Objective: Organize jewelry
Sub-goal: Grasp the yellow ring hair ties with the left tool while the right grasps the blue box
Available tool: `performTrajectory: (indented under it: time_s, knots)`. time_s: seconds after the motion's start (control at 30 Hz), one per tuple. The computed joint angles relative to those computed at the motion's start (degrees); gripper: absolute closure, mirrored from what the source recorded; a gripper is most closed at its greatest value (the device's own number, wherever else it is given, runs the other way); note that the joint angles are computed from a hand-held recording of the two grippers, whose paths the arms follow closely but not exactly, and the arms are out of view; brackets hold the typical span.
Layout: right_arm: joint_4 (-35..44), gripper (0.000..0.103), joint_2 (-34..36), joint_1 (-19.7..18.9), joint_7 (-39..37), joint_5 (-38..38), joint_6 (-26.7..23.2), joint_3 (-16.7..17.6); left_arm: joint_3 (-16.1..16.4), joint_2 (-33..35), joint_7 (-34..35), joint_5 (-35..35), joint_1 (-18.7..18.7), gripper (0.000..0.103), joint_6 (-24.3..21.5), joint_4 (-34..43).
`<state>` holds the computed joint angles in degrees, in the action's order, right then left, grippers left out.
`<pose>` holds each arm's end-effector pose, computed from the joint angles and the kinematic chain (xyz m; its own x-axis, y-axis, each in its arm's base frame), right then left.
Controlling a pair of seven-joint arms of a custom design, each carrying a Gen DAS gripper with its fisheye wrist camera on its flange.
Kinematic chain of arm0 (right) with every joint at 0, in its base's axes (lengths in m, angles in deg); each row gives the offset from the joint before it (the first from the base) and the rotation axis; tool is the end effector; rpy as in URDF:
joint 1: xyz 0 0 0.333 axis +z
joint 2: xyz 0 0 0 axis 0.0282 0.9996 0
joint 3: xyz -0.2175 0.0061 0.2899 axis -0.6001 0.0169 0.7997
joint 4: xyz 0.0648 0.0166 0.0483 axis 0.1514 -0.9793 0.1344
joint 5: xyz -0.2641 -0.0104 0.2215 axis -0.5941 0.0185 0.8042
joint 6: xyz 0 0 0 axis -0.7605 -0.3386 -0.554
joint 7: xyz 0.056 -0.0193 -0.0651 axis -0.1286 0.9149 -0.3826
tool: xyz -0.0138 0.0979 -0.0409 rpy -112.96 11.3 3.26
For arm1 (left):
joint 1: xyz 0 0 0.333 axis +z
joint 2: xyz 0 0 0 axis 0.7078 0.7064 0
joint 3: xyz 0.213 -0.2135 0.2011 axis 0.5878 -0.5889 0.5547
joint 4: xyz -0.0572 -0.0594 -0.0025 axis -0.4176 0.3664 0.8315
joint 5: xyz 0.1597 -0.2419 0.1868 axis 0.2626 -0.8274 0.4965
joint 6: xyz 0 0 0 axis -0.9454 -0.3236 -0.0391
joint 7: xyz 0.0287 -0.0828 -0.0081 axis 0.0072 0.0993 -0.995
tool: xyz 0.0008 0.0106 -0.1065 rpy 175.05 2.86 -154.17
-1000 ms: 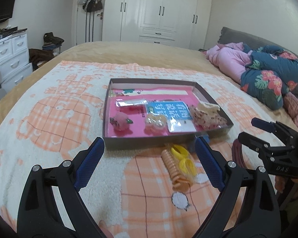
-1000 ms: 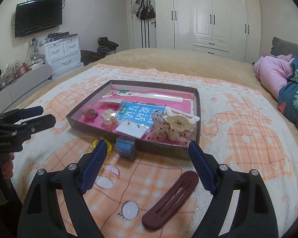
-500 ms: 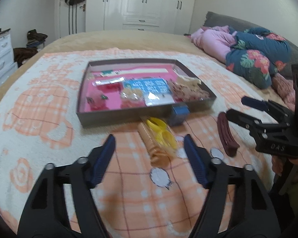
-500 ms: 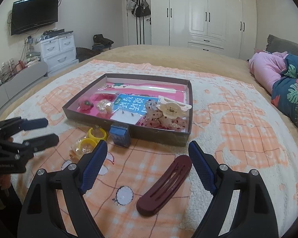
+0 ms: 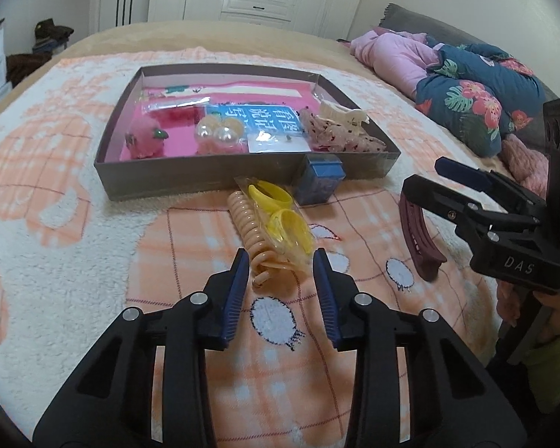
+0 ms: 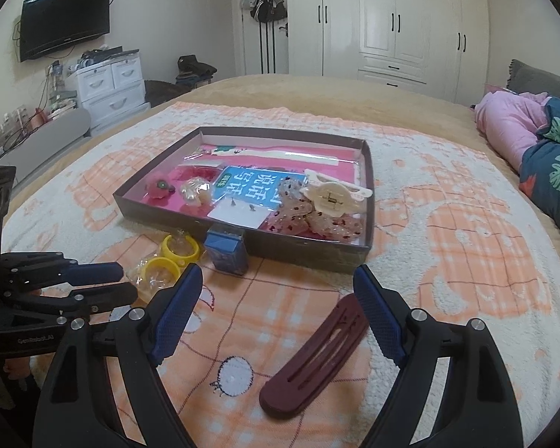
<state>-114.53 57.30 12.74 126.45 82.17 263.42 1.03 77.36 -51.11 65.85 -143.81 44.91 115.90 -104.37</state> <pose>0.5839 0.2497 0.4689 0.4510 -0.8921 -0.0278 -0.5698 -0.2639 -0.7782 0.5244 -0.0307 0.4552 -0.1698 -0.9590 0.2267 -0.7492 -0.0238 -0.6619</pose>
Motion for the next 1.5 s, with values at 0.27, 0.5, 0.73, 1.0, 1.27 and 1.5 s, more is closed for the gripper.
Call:
performTrajectory:
  time_s: [0.27,0.5,0.73,1.0,1.27,1.5]
  knots:
    - [1.93,0.027,1.37,1.28,-0.15,0.29,-1.40,-1.29,0.12,1.54,-3.01,2.27,0.47,0.082,-1.47,1.88]
    - [3.67,0.029,2.55,1.78,-0.49,0.87,-2.74,-1.35,-0.66,2.22,-2.05,-0.06,2.02,0.091,-2.38,3.20]
    - [7.68,0.030,5.26,1.66,-1.58,2.59,-6.12,0.35,-0.20,1.54,1.75,-3.70,2.41,0.095,-3.63,3.37]
    - [12.03,0.041,8.17,2.47,-2.98,5.91,-10.78,0.98,1.53,0.55,5.33,-8.11,2.41,0.099,-5.30,3.59]
    - [16.56,0.058,10.88,2.67,-4.20,9.88,-13.71,2.13,2.97,-0.38,7.50,-11.29,3.05,0.099,-6.55,3.62]
    - [17.61,0.070,11.66,2.84,-4.97,11.90,-13.71,2.42,4.12,-0.18,6.71,-11.73,4.13,0.099,-8.65,4.07]
